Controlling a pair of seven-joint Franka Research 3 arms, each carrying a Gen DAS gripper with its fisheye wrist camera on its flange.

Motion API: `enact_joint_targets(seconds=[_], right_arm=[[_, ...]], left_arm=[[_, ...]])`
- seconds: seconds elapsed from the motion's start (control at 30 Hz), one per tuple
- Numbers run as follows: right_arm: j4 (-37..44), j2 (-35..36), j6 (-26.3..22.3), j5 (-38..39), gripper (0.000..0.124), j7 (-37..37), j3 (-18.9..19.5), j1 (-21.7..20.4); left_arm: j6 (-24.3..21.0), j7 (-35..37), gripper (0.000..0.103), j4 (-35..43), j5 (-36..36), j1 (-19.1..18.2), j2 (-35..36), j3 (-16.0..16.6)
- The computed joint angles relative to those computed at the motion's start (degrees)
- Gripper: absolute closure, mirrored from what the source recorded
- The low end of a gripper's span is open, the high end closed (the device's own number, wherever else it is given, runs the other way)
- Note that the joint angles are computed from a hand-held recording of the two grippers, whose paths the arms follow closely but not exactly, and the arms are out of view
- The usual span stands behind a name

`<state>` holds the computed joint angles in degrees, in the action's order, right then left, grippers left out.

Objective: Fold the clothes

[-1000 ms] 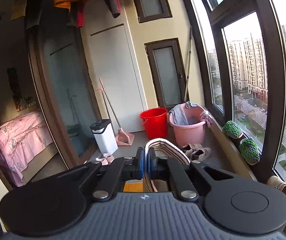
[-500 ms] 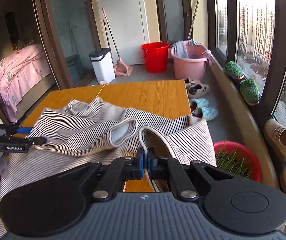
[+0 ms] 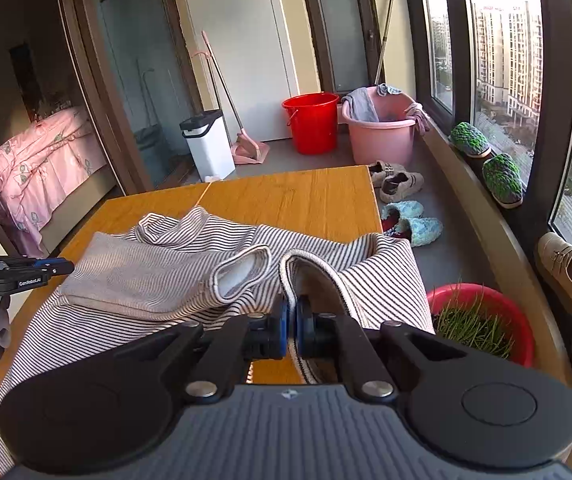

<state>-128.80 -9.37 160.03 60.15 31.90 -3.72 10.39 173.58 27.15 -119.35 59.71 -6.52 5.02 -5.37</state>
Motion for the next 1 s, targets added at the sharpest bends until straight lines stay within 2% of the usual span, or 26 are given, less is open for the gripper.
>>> enact_joint_targets(seconds=[0.03, 0.07, 0.1, 0.13, 0.17, 0.23, 0.27, 0.37, 0.43, 0.5, 0.53, 0.6, 0.63, 0.67, 0.73, 0.77, 0.8, 0.83, 0.9, 0.97, 1.0], right_arm=[[-0.4, -0.4, -1.7, -1.1, 0.120, 0.9, 0.2, 0.1], [-0.8, -0.8, -3.5, -2.2, 0.120, 1.9, 0.5, 0.2], [-1.2, -1.2, -5.3, -3.3, 0.120, 2.8, 0.7, 0.3], [-1.5, -1.5, -7.1, -4.2, 0.119, 3.6, 0.9, 0.6], [-2.2, -1.7, -8.8, -7.0, 0.119, 5.6, 1.6, 0.6], [-3.5, -2.1, -12.3, -11.8, 0.113, 8.7, 2.5, 0.8], [-3.6, -2.7, -14.1, -12.1, 0.108, 8.3, 2.3, 1.2], [-3.4, -4.7, -17.8, -11.3, 0.107, 5.5, 1.6, 2.4], [-1.6, -4.7, -14.3, -9.8, 0.107, 2.5, 1.7, 3.1], [0.7, -4.3, -10.6, -8.0, 0.102, -1.0, 1.7, 4.1], [2.6, -2.3, -7.3, -8.0, 0.099, -0.4, 2.3, 4.2], [7.1, 3.0, -1.1, -10.3, 0.096, 4.3, 3.6, 3.7], [9.4, 5.8, 1.1, -13.2, 0.094, 8.7, 4.2, 3.2], [12.3, 9.7, 1.9, -19.4, 0.091, 15.7, 4.5, 2.3], [16.6, 15.1, 0.6, -30.4, 0.090, 27.4, 4.1, 1.8], [18.8, 17.8, -0.6, -33.8, 0.097, 31.6, 3.3, 2.1], [20.2, 19.0, -1.7, -33.5, 0.106, 31.7, 4.6, 1.1], [21.4, 19.9, -2.7, -31.3, 0.120, 29.7, 5.8, 0.2], [22.0, 19.2, -2.3, -23.2, 0.120, 21.7, 9.3, -1.5], [22.5, 16.6, -1.7, -8.3, 0.120, 6.4, 13.1, -2.9], [22.9, 15.6, -1.8, -2.3, 0.121, 0.1, 13.7, -2.8]], left_arm=[[1.6, 2.7, 0.062, -0.6, -3.7, 0.6, -0.1, -0.6], [2.0, 4.8, 0.053, -0.6, -6.4, 0.6, 0.1, -1.2], [1.8, 5.2, 0.039, -0.2, -6.3, 0.1, 0.5, -1.1], [1.0, 5.6, 0.031, 0.6, -5.8, -0.6, 1.2, -1.1], [0.2, 6.5, 0.030, 1.1, -6.0, -1.1, 1.7, -1.1], [-1.0, 9.5, 0.033, 2.0, -8.4, -1.8, 3.3, -1.6], [-1.1, 10.8, 0.035, 2.2, -9.6, -2.0, 3.8, -1.7], [0.2, 9.7, 0.042, 2.2, -8.5, -3.3, 4.4, 0.0], [0.5, 7.6, 0.055, 2.3, -6.1, -4.3, 4.4, 1.3], [0.9, 4.9, 0.060, 2.4, -3.4, -4.9, 4.4, 2.3], [1.1, 3.9, 0.063, 2.4, -2.5, -4.9, 4.4, 2.5], [1.4, 2.6, 0.066, 2.2, -1.5, -4.7, 4.3, 2.6], [1.5, 2.5, 0.069, 2.1, -1.6, -4.5, 4.1, 2.5], [1.6, 2.5, 0.069, 1.9, -1.7, -4.2, 4.0, 2.4], [1.9, 1.3, 0.071, 1.6, -0.7, -4.1, 3.7, 2.6], [2.0, 0.4, 0.071, 1.5, -0.1, -4.0, 3.6, 2.7], [2.2, -0.2, 0.071, 1.4, 0.3, -3.9, 3.6, 2.8], [2.5, -0.5, 0.071, 1.2, 0.5, -3.6, 3.5, 2.7], [2.2, -1.1, 0.071, 1.1, 0.8, -3.2, 3.2, 2.8], [1.4, -4.0, 0.071, 1.0, 3.6, -3.1, 2.5, 3.3], [1.2, -5.6, 0.071, 0.8, 4.7, -2.8, 2.1, 3.4]])
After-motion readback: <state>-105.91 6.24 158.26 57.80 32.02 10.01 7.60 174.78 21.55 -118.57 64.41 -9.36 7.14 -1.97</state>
